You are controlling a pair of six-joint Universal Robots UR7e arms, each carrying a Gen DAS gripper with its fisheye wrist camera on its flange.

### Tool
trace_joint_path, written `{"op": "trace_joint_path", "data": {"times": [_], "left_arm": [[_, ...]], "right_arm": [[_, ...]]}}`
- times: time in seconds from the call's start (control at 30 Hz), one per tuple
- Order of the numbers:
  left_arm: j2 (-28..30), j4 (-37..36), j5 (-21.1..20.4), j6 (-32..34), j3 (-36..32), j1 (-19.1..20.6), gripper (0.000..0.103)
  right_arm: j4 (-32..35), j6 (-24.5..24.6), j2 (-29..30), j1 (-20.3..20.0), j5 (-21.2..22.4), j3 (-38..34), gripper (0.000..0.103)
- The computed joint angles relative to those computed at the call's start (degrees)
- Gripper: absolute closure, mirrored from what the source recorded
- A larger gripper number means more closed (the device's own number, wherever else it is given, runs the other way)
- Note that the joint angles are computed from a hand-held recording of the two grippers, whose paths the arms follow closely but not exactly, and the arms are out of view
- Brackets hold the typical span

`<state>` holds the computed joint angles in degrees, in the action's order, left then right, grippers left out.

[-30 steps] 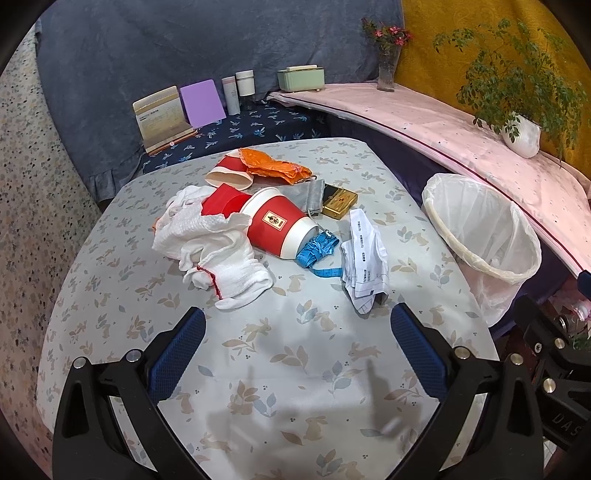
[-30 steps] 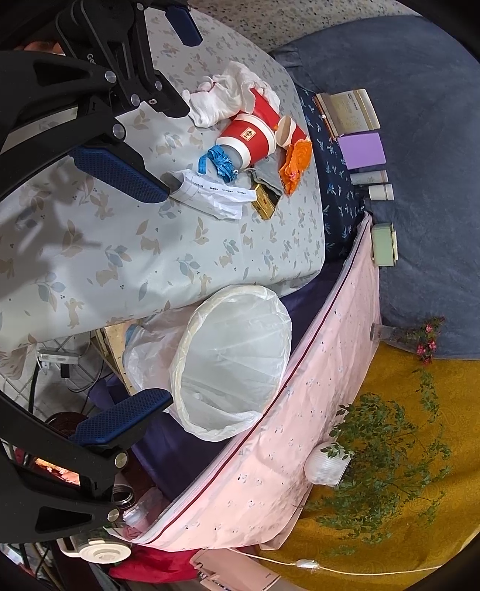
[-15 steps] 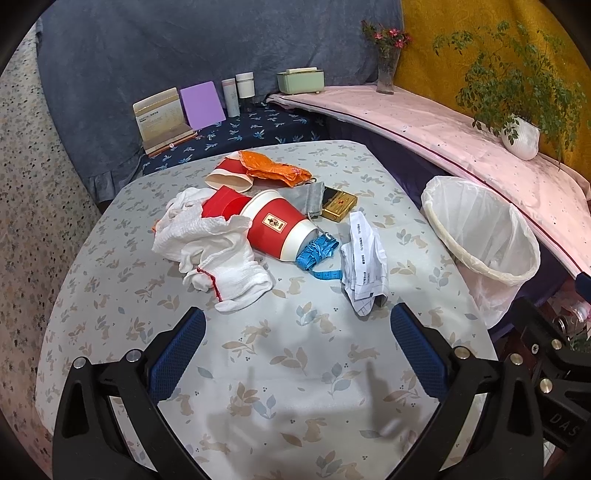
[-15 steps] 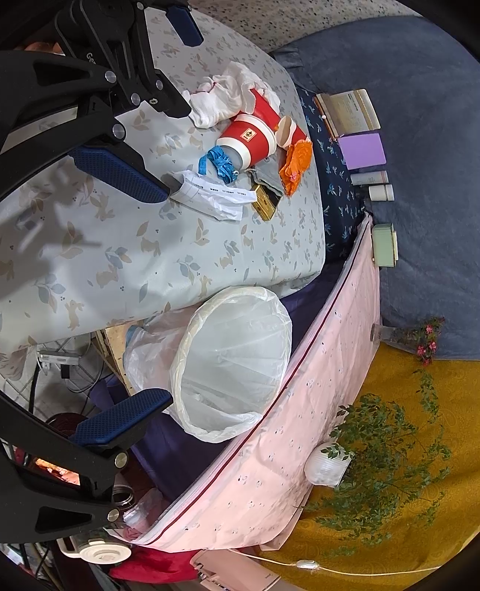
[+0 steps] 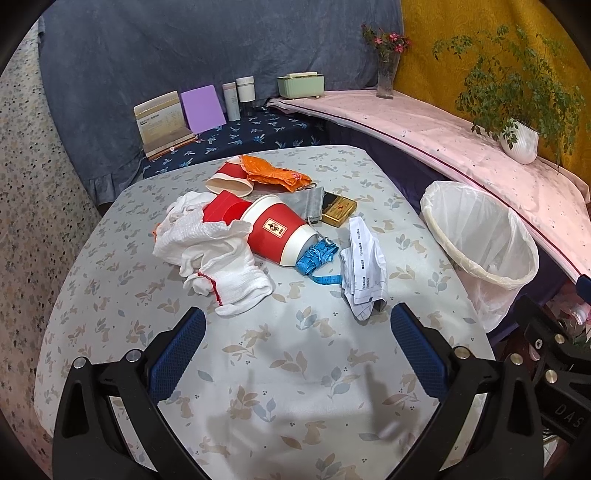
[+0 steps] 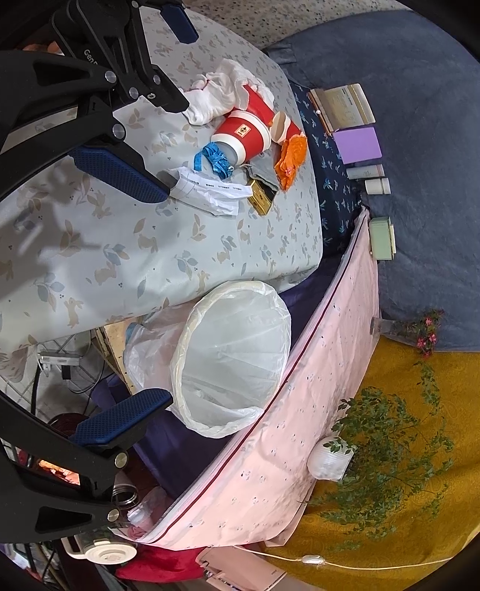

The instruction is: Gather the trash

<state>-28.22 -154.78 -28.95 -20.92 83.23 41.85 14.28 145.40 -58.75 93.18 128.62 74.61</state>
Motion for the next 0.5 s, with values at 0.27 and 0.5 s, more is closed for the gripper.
{"op": "trace_joint_path", "data": {"times": [0.27, 0.5], "left_arm": [[0.0, 0.6, -0.5, 0.3, -0.2, 0.0, 0.007], [-0.5, -0.4, -2.3, 0.7, -0.1, 1.1, 0.007]], "right_arm": [[-0.6, -0.4, 0.0, 0.2, -0.1, 0.2, 0.007], [1.1, 0.7, 1.1, 0.1, -0.3, -1.4, 0.007]]}}
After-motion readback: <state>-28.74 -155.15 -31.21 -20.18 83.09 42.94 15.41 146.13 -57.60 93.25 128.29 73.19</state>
